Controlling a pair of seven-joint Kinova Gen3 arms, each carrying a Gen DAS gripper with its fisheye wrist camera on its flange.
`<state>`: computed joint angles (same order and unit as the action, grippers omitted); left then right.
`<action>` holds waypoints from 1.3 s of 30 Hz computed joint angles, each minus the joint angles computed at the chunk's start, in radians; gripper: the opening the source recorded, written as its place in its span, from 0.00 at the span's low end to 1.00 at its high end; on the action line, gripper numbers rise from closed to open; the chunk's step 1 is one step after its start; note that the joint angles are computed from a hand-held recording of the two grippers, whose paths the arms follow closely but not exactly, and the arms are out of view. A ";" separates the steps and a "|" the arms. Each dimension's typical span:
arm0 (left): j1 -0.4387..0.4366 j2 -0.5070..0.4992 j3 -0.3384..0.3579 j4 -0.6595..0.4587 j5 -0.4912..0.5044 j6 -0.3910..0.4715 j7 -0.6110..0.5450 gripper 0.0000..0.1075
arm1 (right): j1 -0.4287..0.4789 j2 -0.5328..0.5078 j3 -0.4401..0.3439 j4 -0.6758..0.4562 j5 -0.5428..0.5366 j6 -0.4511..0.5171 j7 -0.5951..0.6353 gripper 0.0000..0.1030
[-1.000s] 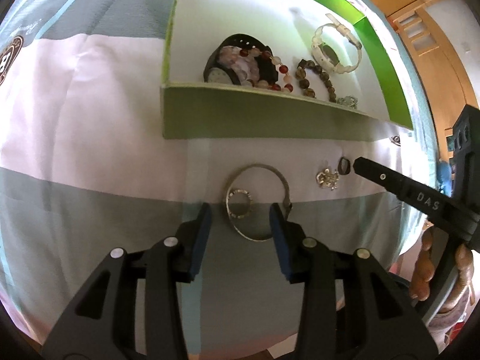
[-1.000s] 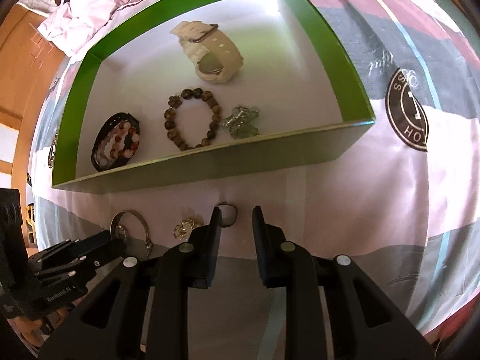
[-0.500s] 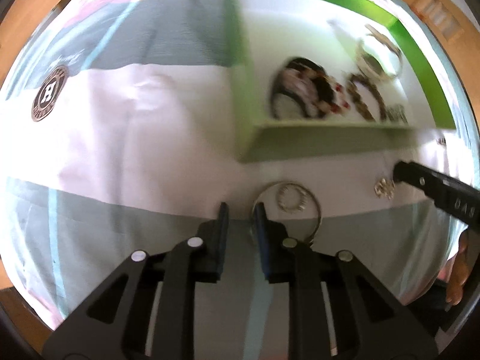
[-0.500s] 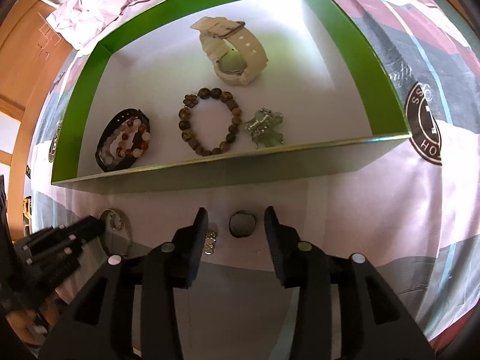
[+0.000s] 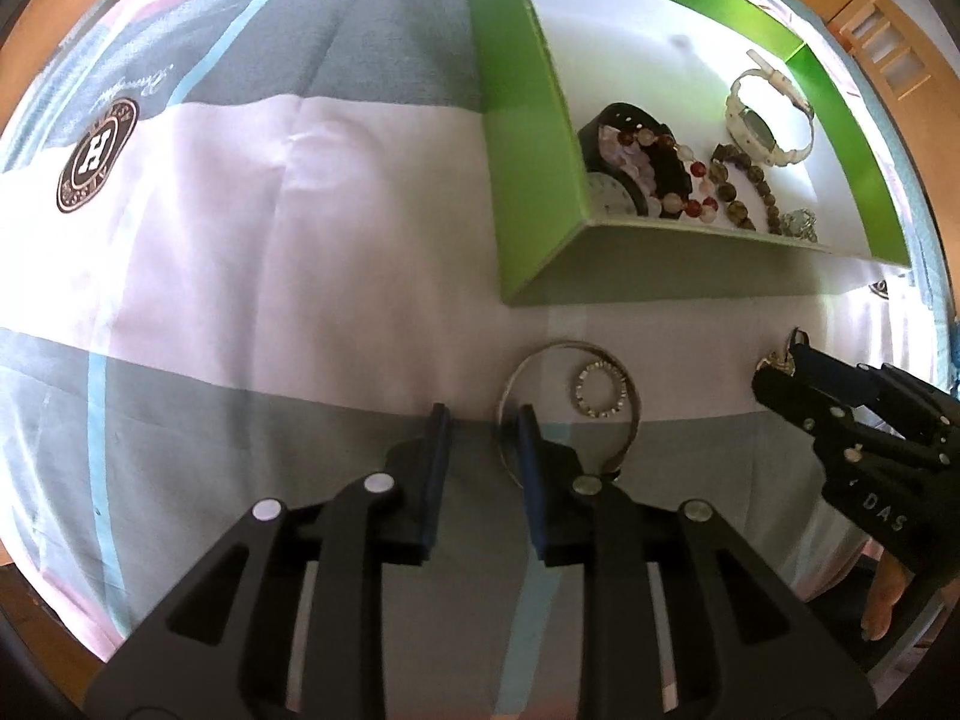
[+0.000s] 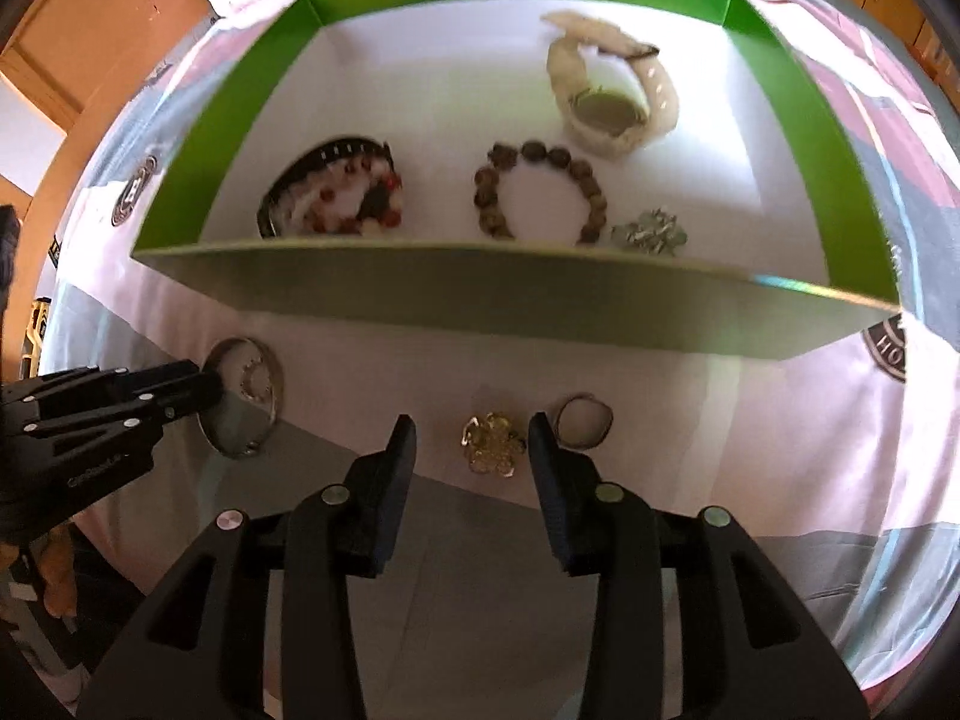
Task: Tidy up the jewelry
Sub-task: 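Close the left tool on the silver bangle while the right tool grips the flower brooch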
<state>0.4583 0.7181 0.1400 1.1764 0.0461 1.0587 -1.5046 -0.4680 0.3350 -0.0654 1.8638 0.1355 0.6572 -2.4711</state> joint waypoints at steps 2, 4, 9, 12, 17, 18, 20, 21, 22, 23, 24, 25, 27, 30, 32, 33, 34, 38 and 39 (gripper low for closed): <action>0.028 -0.001 -0.010 0.006 -0.020 -0.014 0.015 0.24 | -0.005 0.007 0.005 0.001 0.012 0.000 -0.004 0.38; 0.054 -0.007 -0.021 0.020 -0.049 -0.031 0.026 0.27 | -0.019 0.014 0.011 -0.008 0.031 0.011 -0.013 0.38; 0.092 -0.018 -0.028 0.044 -0.096 -0.058 0.052 0.29 | -0.069 0.037 0.022 -0.052 0.087 0.065 -0.063 0.38; 0.095 -0.016 -0.023 0.045 -0.099 -0.063 0.057 0.29 | -0.092 0.051 0.029 -0.064 0.121 0.076 -0.096 0.35; 0.089 -0.019 -0.011 0.044 -0.088 -0.072 0.055 0.14 | -0.120 0.080 0.027 -0.113 0.148 0.103 -0.130 0.20; 0.085 -0.024 -0.008 0.050 -0.085 -0.074 0.050 0.12 | -0.122 0.082 0.026 -0.116 0.149 0.105 -0.133 0.20; 0.080 -0.030 -0.009 0.053 -0.086 -0.076 0.041 0.10 | -0.124 0.083 0.023 -0.120 0.152 0.107 -0.134 0.20; 0.069 -0.047 -0.007 0.071 -0.082 -0.079 0.030 0.09 | -0.134 0.101 0.027 -0.141 0.153 0.104 -0.139 0.20; 0.064 -0.057 -0.004 0.079 -0.079 -0.084 0.023 0.08 | -0.132 0.100 0.022 -0.145 0.151 0.111 -0.139 0.20; 0.059 -0.069 0.001 0.091 -0.074 -0.094 0.015 0.08 | -0.131 0.097 0.021 -0.144 0.149 0.107 -0.139 0.20; 0.059 -0.080 0.003 0.100 -0.073 -0.104 0.010 0.07 | -0.125 0.087 0.022 -0.128 0.149 0.097 -0.135 0.20; 0.057 -0.091 0.005 0.111 -0.071 -0.118 0.003 0.05 | -0.129 0.081 0.026 -0.125 0.155 0.098 -0.141 0.20; 0.051 -0.109 0.013 0.129 -0.063 -0.142 -0.014 0.04 | -0.127 0.040 0.028 -0.083 0.174 0.099 -0.156 0.20; 0.040 -0.130 0.025 0.146 -0.045 -0.158 -0.038 0.02 | -0.123 0.020 0.023 -0.059 0.174 0.090 -0.172 0.20; 0.030 -0.138 0.033 0.152 -0.028 -0.161 -0.053 0.00 | -0.115 0.024 0.014 -0.063 0.166 0.096 -0.171 0.20; 0.023 -0.140 0.038 0.153 -0.017 -0.161 -0.062 0.00 | -0.111 0.024 0.010 -0.063 0.161 0.096 -0.168 0.20; 0.007 -0.144 0.049 0.154 0.004 -0.161 -0.078 0.00 | -0.104 0.028 0.009 -0.059 0.158 0.086 -0.164 0.20; -0.060 -0.141 0.076 0.146 0.093 -0.157 -0.135 0.00 | -0.102 0.019 0.008 -0.054 0.157 0.085 -0.159 0.20; -0.073 -0.136 0.077 0.135 0.111 -0.150 -0.143 0.00 | -0.089 0.022 0.005 -0.057 0.157 0.081 -0.148 0.20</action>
<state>0.3850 0.5826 0.2167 1.3113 0.1573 0.9087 -1.6476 -0.5574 0.3569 -0.0601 1.8072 0.2923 0.7381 -2.6192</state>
